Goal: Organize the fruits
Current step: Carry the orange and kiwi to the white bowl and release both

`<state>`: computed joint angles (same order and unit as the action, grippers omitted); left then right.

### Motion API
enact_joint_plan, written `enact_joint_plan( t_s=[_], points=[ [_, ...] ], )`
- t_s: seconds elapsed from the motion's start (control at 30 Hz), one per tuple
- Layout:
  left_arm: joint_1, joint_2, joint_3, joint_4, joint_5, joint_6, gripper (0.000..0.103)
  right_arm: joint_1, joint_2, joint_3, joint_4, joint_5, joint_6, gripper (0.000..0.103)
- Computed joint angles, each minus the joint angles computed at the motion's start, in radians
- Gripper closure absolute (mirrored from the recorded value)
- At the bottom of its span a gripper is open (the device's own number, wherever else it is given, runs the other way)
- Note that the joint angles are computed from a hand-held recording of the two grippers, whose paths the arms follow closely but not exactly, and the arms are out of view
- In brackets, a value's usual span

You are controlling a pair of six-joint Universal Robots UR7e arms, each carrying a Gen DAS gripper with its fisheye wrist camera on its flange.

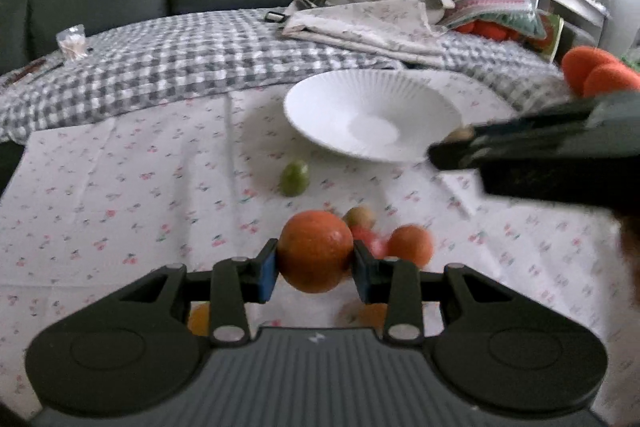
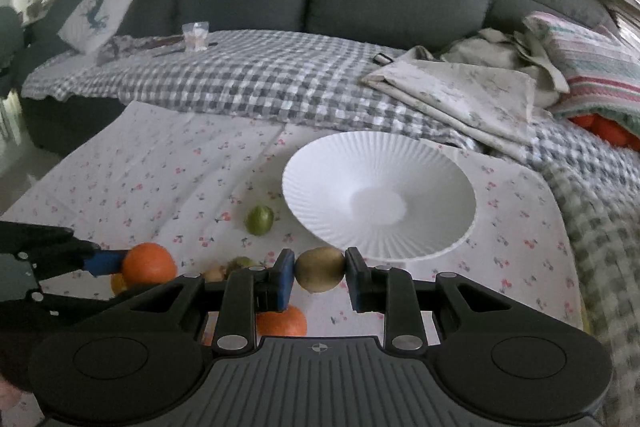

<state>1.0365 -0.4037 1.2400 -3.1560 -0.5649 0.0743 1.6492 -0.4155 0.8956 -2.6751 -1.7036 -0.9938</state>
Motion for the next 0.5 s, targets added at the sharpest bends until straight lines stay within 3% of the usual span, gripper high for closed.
enact_joint_plan(
  t_s=[0.27,0.5],
  points=[
    [0.019,0.079,-0.187,0.035,-0.041,0.088,0.067,-0.003,0.083,-0.17,0.072,0.006,0.033,0.077],
    [0.04,0.165,-0.378,0.053,-0.1,0.161,0.067,-0.013,0.229,-0.472,0.239,0.004,0.103,0.077]
  ],
)
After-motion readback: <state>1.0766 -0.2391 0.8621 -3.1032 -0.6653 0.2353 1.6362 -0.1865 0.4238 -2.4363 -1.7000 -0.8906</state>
